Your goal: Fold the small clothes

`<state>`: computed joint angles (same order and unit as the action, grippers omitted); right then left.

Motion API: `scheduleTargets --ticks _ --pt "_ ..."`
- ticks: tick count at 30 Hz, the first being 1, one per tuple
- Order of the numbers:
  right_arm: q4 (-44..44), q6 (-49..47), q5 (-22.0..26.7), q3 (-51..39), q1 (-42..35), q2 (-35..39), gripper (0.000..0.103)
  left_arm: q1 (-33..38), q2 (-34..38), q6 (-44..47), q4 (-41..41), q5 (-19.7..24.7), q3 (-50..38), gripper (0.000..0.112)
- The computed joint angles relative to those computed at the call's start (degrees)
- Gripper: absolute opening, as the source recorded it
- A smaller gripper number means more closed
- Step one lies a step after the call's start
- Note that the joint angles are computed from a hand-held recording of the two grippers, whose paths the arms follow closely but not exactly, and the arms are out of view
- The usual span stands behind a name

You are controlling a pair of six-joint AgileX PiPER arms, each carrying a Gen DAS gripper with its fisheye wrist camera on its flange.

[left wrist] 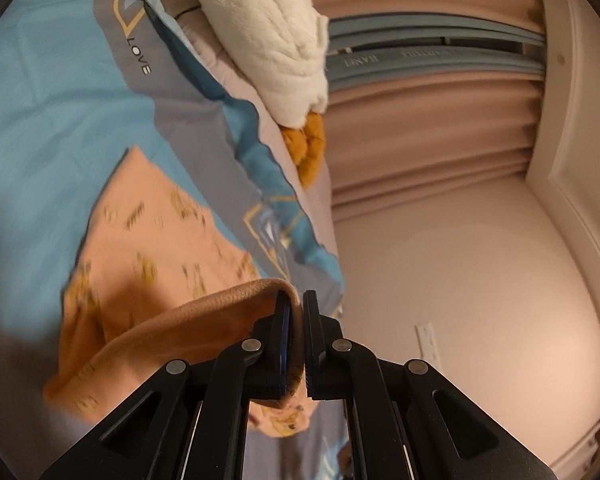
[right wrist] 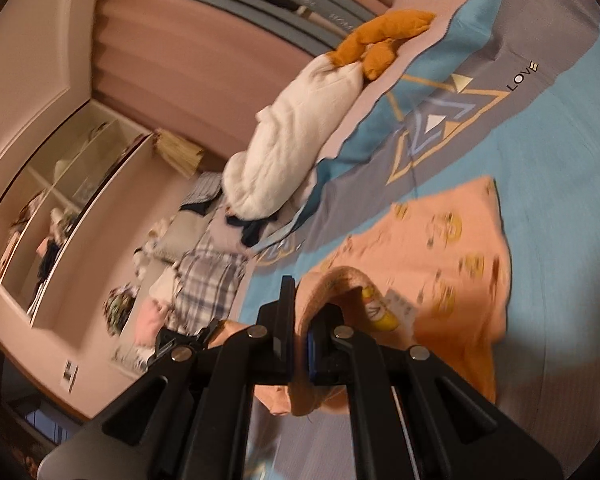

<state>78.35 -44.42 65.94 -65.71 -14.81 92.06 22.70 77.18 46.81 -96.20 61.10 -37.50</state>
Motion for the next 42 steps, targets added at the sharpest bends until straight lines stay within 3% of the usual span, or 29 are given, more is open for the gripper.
scheduleTargets --ticks 6,10,13,14,16,18,22,23,25,27,32,35,42 --pt "-7.86 14.58 -9.07 -13.41 5.11 11.81 0.006 -1.83 9.96 -4.27 2.46 -9.69 -8.77 0.003" --pt "-18.42 27.16 -14.23 -20.26 7.41 17.96 0.008 -4.17 14.58 -14.28 12.84 -18.91 -14.94 0.003" --pt "-22.78 32.12 -13.74 -23.27 7.62 20.42 0.010 -5.21 16.89 -23.42 21.53 -23.20 -18.32 0.003" --pt "-23.68 33.37 -13.07 -23.97 7.45 20.85 0.013 -4.72 17.46 -25.53 23.22 -23.22 -18.89 0.003" --pt "-22.43 32.91 -12.33 -24.07 6.23 20.48 0.041 -3.70 17.32 -28.55 26.79 -22.90 -19.71 0.003" --pt "-21.89 30.98 -11.37 -24.00 4.99 19.09 0.042 -3.03 15.37 -29.37 31.18 -22.08 -19.72 0.003" --pt "-26.74 23.16 -9.93 -23.32 4.73 13.68 0.039 -3.87 7.48 -24.40 37.74 -16.77 -17.64 0.003" --pt "-26.78 20.03 -8.83 -22.78 5.12 12.75 0.036 -4.51 5.71 -21.76 37.52 -14.77 -16.72 0.003" --pt "-28.53 13.21 -5.90 -20.25 6.76 9.38 0.018 -8.41 3.73 -19.99 39.38 -13.05 -16.20 0.003" --pt "-31.84 10.85 -5.31 -18.68 9.25 7.90 0.014 -12.18 3.85 -18.08 40.15 -11.17 -15.82 0.003" --pt "-49.28 16.44 -9.16 -18.89 19.56 10.08 0.011 -24.02 10.88 -29.33 53.04 -18.47 -19.82 0.003" --pt "-53.47 18.36 -12.72 -20.17 22.47 12.17 0.010 -24.06 14.84 -30.45 52.98 -21.11 -22.92 0.003" --pt "-53.34 27.01 -12.93 -37.17 22.41 23.09 0.012 -21.06 24.45 -36.96 53.64 -23.48 -36.48 0.003"
